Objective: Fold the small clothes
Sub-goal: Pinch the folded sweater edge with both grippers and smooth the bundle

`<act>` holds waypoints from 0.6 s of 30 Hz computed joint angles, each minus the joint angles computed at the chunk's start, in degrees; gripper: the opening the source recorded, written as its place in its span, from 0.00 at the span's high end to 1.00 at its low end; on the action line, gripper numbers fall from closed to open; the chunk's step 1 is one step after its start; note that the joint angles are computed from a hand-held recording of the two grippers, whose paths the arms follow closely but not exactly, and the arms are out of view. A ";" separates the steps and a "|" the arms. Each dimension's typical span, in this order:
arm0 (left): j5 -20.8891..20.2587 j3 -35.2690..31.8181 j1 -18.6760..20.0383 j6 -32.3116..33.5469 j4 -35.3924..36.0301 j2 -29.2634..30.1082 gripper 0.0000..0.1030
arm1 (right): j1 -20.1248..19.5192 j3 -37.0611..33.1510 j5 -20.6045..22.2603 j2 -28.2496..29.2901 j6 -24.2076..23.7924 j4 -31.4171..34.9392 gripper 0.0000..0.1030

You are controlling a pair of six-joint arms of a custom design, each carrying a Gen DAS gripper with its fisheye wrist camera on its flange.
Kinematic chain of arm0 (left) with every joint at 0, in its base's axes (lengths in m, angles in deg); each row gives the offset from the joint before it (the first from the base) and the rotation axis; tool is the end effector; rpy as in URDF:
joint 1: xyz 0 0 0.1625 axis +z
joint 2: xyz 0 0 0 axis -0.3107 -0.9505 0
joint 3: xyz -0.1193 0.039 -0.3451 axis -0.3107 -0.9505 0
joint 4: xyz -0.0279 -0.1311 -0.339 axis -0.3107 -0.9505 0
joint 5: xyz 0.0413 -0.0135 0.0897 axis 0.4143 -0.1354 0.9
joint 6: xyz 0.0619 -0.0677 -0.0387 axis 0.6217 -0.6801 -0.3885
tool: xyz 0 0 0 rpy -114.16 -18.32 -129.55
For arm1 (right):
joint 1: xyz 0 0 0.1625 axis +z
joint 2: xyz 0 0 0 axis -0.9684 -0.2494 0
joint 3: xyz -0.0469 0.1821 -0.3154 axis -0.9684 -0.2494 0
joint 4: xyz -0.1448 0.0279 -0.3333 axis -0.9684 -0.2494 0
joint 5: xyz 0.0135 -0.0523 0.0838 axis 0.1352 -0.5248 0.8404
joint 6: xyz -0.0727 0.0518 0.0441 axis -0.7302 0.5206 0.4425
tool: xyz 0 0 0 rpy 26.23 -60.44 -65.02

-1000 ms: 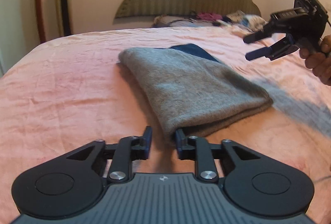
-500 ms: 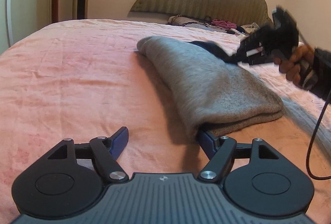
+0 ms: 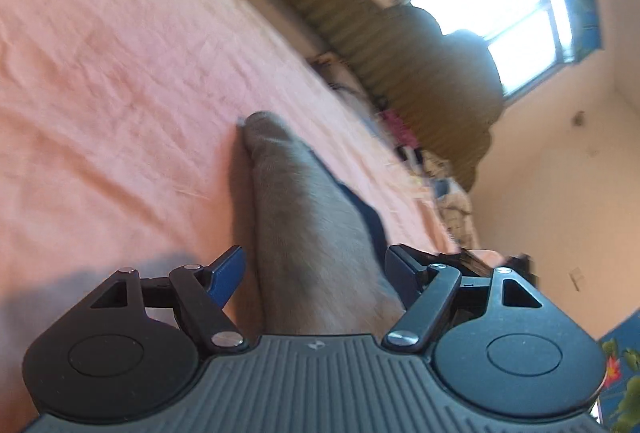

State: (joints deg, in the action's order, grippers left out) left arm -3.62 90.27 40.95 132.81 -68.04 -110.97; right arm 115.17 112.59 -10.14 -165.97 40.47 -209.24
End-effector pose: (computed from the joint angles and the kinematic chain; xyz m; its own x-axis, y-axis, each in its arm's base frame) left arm -0.2317 -0.2972 -0.0384 -0.9898 0.1222 0.0728 0.0514 0.7847 -0.6178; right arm -0.1408 -0.3443 0.3273 -0.9995 0.0298 0.0144 0.0161 0.8177 -0.5754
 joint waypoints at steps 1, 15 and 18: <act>2.99 -5.38 3.75 0.57 3.95 3.14 0.26 | 0.42 0.38 0.38 0.79 0.15 -0.74 0.20; -3.47 -19.71 -0.13 6.26 23.80 13.37 0.60 | -10.66 4.11 6.10 -7.16 -10.11 11.37 0.84; 1.53 -18.17 0.94 2.93 23.35 11.02 0.35 | -12.43 3.80 9.59 -6.26 -7.60 14.03 0.69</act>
State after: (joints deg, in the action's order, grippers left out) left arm -2.09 72.10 41.89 135.74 -44.69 -99.95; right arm 102.74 116.38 -0.55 -172.23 32.87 -195.21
